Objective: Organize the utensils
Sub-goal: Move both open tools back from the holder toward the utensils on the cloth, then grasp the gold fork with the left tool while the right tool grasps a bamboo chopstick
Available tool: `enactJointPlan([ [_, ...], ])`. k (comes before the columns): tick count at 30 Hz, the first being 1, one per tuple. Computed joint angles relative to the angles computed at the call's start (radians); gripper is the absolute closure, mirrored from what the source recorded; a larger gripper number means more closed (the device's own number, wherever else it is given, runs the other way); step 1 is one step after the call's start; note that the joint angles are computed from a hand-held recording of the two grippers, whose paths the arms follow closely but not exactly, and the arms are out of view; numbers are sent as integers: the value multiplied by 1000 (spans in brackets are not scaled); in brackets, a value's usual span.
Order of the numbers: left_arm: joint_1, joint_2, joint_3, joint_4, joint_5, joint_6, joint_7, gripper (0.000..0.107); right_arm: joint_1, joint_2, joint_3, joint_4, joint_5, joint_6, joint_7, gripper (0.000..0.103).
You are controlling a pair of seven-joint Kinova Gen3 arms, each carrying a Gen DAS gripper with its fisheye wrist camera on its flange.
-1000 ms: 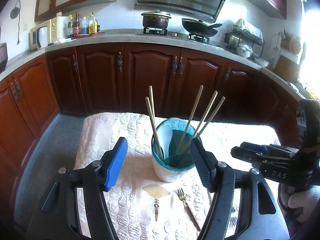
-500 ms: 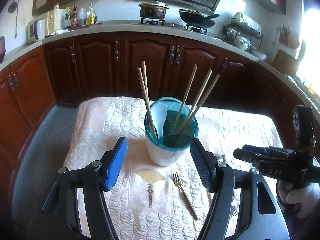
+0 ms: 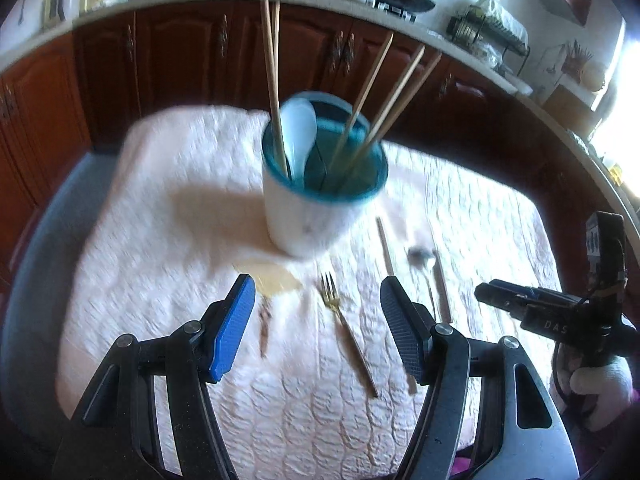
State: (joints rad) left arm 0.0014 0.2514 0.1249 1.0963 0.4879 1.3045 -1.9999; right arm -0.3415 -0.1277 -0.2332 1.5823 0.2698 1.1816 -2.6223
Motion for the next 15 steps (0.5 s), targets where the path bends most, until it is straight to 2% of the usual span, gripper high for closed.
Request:
enactJointPlan([
  [6,20,26,2,28,-28,14,19,42,30,-24,28,68,-34,-31,15,63],
  [9,28,42,2,29,-42,17,35,42,47,-19,37,79,-42,-44,27,68],
  [15,32,60,1,32,-65,3,52,42,61,2,47,83,-60,-64,49,68],
])
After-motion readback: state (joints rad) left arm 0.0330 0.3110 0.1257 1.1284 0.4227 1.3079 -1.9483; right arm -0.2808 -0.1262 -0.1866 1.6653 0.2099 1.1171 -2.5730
